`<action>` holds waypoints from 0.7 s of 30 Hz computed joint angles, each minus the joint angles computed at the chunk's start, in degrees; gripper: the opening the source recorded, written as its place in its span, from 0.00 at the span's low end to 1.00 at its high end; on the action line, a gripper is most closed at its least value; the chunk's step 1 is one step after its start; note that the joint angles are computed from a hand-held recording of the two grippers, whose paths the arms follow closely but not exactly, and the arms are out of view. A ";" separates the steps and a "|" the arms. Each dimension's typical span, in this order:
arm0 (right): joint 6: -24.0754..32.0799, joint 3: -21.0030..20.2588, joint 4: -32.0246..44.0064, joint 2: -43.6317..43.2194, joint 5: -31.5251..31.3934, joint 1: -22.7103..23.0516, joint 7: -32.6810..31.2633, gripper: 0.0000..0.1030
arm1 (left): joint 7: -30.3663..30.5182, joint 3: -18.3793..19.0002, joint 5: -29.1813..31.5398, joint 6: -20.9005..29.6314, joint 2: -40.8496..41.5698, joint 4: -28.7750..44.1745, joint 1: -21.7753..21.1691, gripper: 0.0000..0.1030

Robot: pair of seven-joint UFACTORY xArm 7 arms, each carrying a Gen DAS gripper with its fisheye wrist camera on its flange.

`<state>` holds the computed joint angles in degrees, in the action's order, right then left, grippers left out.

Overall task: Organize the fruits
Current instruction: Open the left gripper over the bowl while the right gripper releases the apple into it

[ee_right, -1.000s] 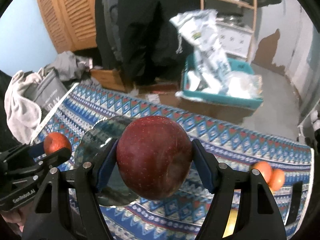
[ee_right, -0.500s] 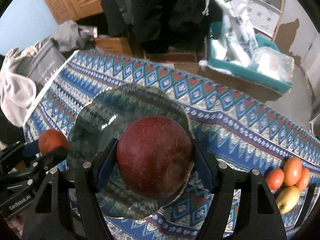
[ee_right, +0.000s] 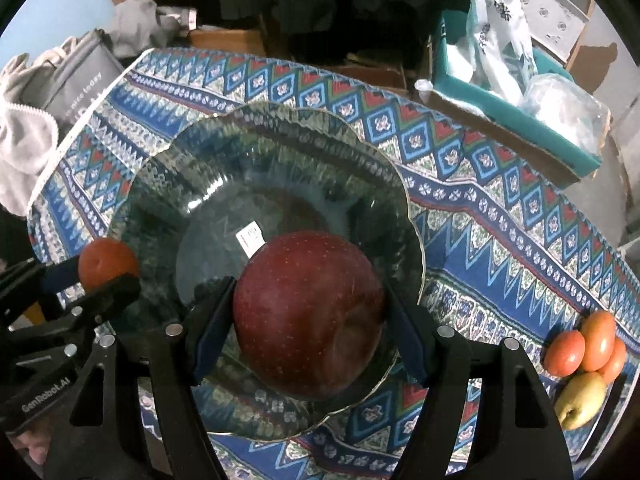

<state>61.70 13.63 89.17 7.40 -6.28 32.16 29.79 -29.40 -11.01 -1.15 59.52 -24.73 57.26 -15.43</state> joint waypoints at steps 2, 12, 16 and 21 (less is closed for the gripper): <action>0.39 0.03 0.19 0.24 0.12 0.02 -0.21 0.71 | 0.09 0.11 -0.19 0.30 0.15 -0.02 -0.06 0.44; -1.24 -0.01 -0.32 -0.13 2.53 -0.32 -1.51 0.74 | 0.03 -0.55 1.57 0.64 0.45 0.51 0.02 0.64; 0.27 0.03 1.51 -0.01 -1.36 0.51 -0.79 0.75 | 0.16 -0.40 1.33 1.24 0.40 0.79 -0.17 0.64; -0.26 -0.08 1.30 -1.22 -1.69 0.21 0.16 0.75 | -0.12 -0.69 1.88 1.51 -0.26 1.59 -0.11 0.64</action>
<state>61.45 13.55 90.48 6.18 -7.97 32.37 29.95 -29.53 -11.70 0.73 61.03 -24.99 58.85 -15.54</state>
